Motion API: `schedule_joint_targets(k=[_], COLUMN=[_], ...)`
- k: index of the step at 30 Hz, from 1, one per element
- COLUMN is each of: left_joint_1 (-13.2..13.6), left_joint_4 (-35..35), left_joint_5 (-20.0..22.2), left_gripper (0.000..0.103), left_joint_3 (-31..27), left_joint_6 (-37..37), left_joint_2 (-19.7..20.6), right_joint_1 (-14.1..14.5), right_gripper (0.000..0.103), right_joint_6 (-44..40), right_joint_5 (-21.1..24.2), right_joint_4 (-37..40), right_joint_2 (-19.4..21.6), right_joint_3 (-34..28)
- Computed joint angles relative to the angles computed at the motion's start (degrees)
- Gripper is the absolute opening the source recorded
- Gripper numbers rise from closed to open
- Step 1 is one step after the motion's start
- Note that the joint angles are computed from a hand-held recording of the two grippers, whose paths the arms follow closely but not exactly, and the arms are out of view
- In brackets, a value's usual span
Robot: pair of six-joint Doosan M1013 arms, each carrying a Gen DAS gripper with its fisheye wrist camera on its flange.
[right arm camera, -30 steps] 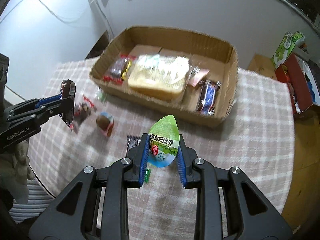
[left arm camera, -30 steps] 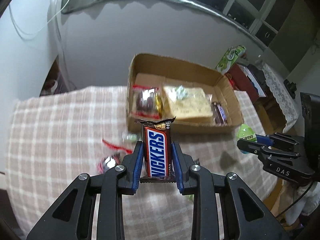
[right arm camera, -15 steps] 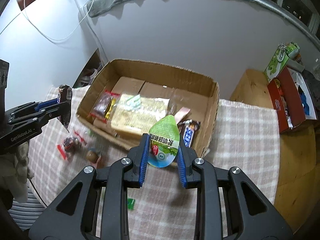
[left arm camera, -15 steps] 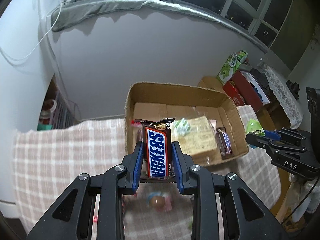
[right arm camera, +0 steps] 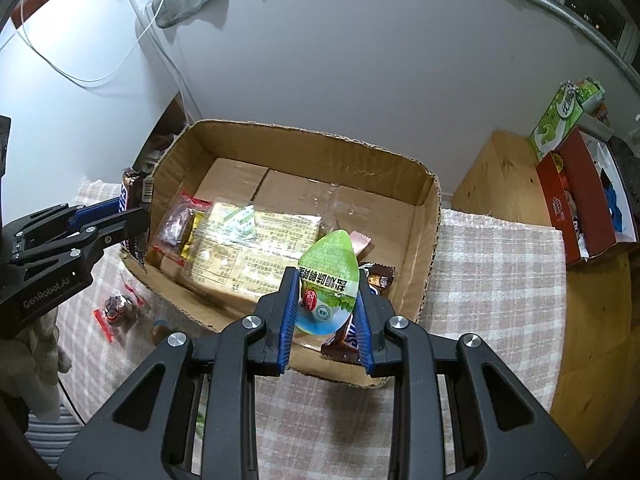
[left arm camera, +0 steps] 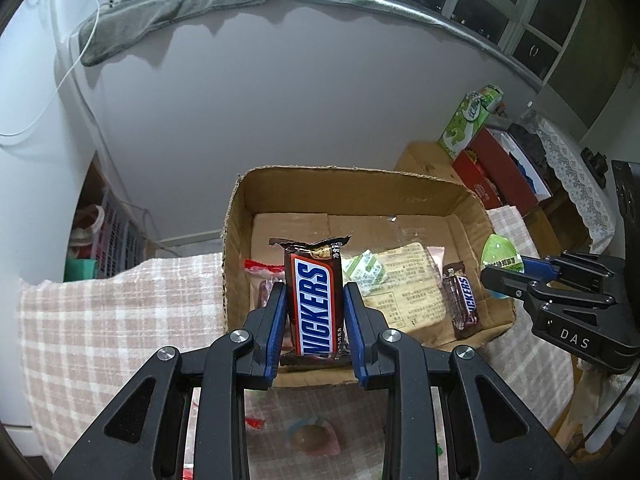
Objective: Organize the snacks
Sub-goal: 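Open both grippers to release the snacks into the box, then move both open grippers back over the remaining snacks on the table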
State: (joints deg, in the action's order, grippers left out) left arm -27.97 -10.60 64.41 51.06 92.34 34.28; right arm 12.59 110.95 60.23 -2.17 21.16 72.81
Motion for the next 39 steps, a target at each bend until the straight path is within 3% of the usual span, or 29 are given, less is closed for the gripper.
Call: schedule_joint_targets(k=[5,7,8,9,10,28,39], left_joint_1=[0.1,0.0,-0.1,-0.2,-0.2,-0.1,1.8], left_joint_4=[-0.5,-0.1,0.1,0.2,0.3,1.3,1.2], left_joint_5=[1.2,1.4,0.6,0.5,0.4,-2.2,-4.7], left_gripper=[0.030,0.056,0.057,0.057,0.057,0.057,0.057], left_joint_3=[-0.9,-1.3,-0.9,-0.8,-0.8,1.8,6.7], left_joint_6=[0.1,-0.2,-0.2,-0.1,-0.1,-0.7,-2.3], left_joint_2=[0.6,0.8,0.5,0.4,0.3,-2.1,-5.7], right_joint_1=[-0.3,-0.1,0.1,0.2,0.3,1.2,2.1], right_gripper=[0.027,0.041,0.066,0.080,0.082,0.083,0.083], right_joint_6=[-0.3,0.4,1.0,1.7,1.9,3.3,3.9], right_joint_5=[0.3,0.2,-0.1,-1.1,-1.8,-1.4,-3.5], right_joint_4=[0.7,-0.7,-1.6,-2.5,-2.8,-4.3,-3.2], right_joint_2=[0.3,0.3,0.2,-0.1,-0.4,-1.5,-4.4], right_joint_3=[-0.1,-0.1,-0.1,0.3,0.6,1.0,4.2])
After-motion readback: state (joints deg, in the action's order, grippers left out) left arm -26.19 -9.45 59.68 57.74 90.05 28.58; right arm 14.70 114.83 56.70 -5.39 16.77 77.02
